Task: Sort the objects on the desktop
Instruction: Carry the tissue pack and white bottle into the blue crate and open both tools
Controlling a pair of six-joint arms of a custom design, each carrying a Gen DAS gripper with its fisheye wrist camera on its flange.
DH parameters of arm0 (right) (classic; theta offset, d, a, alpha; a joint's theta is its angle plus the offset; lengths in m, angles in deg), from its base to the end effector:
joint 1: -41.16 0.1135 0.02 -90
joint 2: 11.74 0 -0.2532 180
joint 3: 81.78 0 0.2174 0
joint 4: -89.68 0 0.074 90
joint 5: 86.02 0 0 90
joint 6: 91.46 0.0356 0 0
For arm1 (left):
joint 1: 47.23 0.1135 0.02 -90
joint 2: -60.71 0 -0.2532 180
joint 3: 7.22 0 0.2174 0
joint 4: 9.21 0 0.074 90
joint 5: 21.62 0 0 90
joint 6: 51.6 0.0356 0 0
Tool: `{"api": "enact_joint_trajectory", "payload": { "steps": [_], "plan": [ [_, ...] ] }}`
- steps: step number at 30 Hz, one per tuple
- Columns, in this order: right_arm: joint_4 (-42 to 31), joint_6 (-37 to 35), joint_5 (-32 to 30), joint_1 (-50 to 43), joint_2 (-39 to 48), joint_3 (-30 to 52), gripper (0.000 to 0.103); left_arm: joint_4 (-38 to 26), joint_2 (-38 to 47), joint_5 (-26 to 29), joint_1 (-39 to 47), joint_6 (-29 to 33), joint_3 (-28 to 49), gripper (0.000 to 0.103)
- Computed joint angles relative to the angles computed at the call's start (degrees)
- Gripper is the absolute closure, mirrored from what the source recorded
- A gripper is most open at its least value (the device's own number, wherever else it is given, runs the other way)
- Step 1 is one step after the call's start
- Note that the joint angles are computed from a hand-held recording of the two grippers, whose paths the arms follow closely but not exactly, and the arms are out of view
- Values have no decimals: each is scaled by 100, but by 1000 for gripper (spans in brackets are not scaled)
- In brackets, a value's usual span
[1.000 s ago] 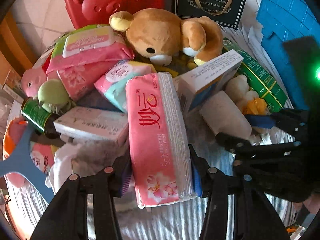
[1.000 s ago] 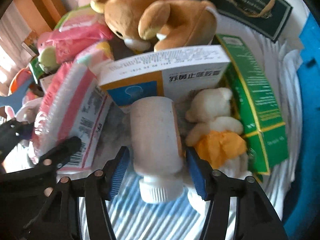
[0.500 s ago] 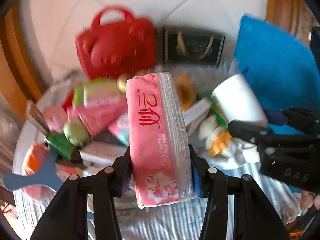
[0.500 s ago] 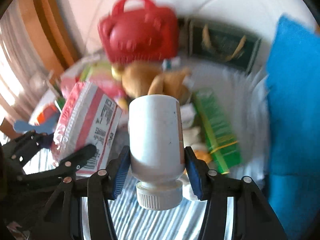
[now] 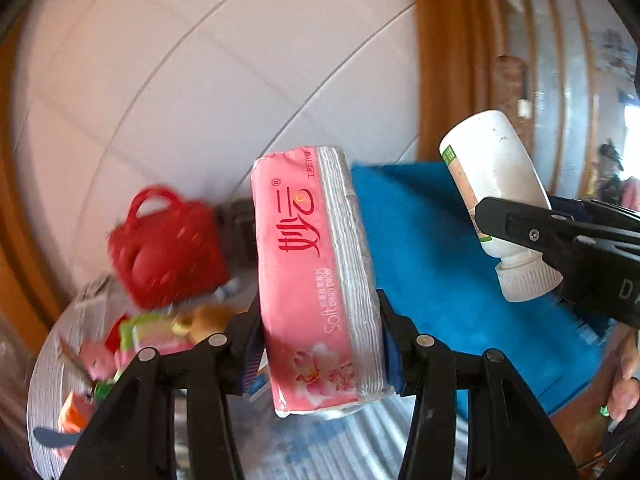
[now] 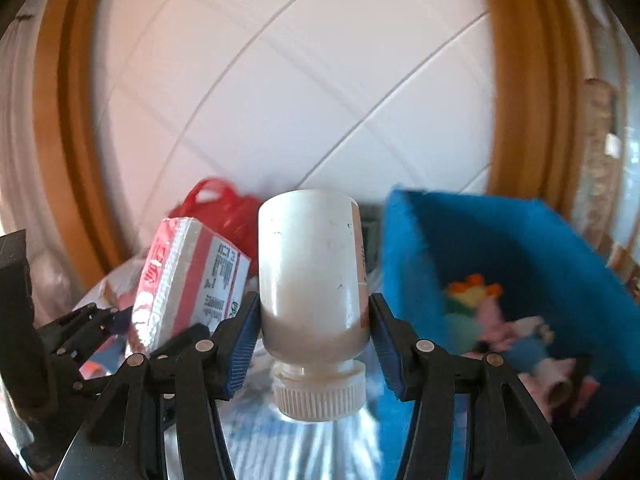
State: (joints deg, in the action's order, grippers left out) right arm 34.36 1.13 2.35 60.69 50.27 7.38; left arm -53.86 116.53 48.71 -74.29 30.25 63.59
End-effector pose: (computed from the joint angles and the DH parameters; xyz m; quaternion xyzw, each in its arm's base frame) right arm 0.1799 0.0649 0.3846 -0.1336 0.8474 0.1105 0.5018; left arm 0.1668 -0.0718 0.3260 0.0553 0.8544 -0.0090 0.5167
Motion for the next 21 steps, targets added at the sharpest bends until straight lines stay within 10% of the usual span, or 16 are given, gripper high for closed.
{"api": "enact_joint_trajectory", "payload": {
  "steps": [9,21],
  "plan": [
    [-1051,-1632,-2340,-4226,319,1179,50,-232,2048,-1002,-2015,-570,2159,55],
    [-1007,-3212,-2712,-5817,2694,2273,50,-2191,5984,-1223,-2714,-1158,6854,55]
  ]
}}
